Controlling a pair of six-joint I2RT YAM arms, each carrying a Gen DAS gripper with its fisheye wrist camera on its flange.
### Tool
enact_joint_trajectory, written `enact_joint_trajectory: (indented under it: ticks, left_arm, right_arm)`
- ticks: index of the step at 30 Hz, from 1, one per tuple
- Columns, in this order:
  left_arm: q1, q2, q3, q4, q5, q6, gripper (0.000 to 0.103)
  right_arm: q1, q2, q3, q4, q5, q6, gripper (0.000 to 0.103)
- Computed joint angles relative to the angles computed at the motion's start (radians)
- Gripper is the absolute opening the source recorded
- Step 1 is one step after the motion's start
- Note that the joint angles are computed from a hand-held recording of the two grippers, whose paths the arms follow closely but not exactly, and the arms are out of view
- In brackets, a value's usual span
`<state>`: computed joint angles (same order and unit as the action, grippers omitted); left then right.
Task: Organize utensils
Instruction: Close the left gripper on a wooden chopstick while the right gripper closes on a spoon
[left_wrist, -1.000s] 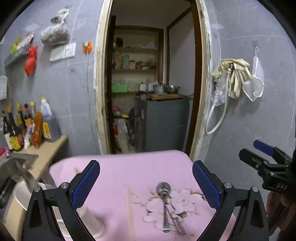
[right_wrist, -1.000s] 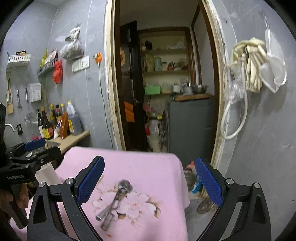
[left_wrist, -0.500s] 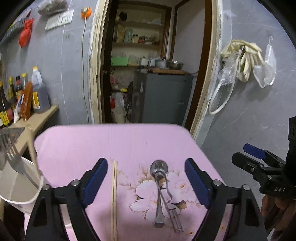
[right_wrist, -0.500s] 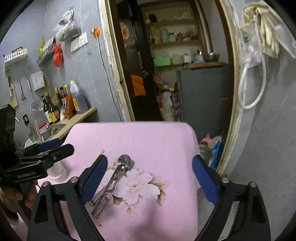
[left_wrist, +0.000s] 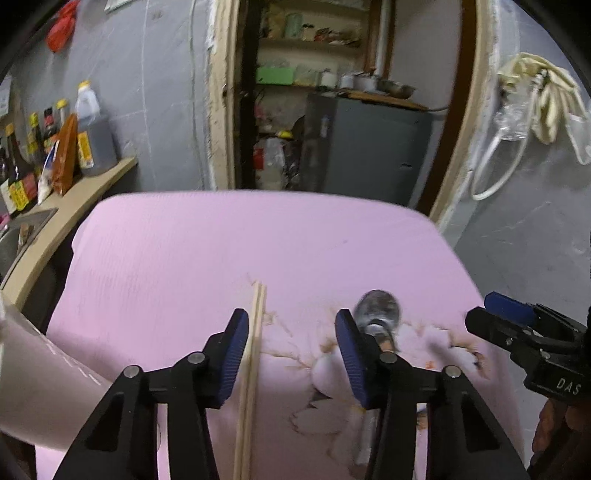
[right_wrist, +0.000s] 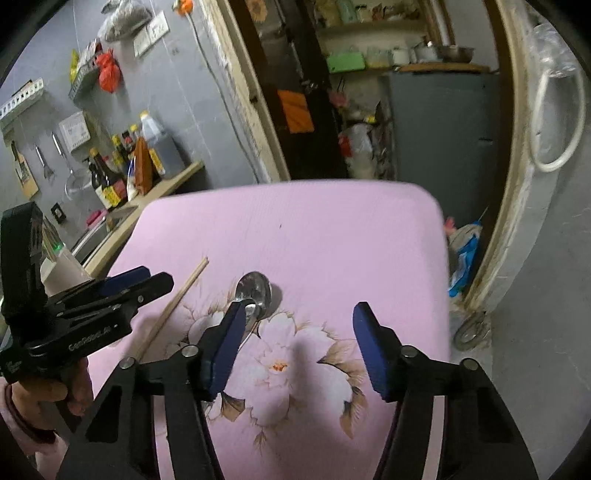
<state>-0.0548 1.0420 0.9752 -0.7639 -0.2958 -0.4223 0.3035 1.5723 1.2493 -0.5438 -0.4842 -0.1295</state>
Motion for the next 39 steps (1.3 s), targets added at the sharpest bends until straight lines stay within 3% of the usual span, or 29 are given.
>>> enact_joint_trajectory:
  ticks: [3, 15, 30, 32, 34, 39]
  left_arm:
    - [0.034, 0.048, 0.007, -0.007, 0.007, -0.01, 0.033]
    - [0.148, 0.118, 0.017, -0.02, 0.086, -0.032, 0.017]
    - [0.22, 0.157, 0.029, -0.016, 0.19, -0.019, 0.01]
    - [0.237, 0.164, 0.034, -0.015, 0.221, -0.013, 0.007]
    - [0.245, 0.164, 0.033, -0.015, 0.248, -0.019, 0.006]
    - [0.23, 0.143, 0.028, -0.015, 0.277, -0.047, 0.005]
  right_arm:
    - [0.025, 0.06, 0.036, -0.016, -0.001, -0.007, 0.046]
    - [0.081, 0.235, 0.175, -0.065, -0.046, 0.0, 0.034]
    - [0.082, 0.297, 0.229, -0.093, -0.088, 0.019, 0.026]
    - [0.084, 0.305, 0.241, -0.105, -0.095, 0.007, 0.02]
    - [0.089, 0.312, 0.251, -0.119, -0.098, -0.004, 0.008]
    - [0.078, 0.272, 0.219, -0.095, -0.113, -0.008, 0.003]
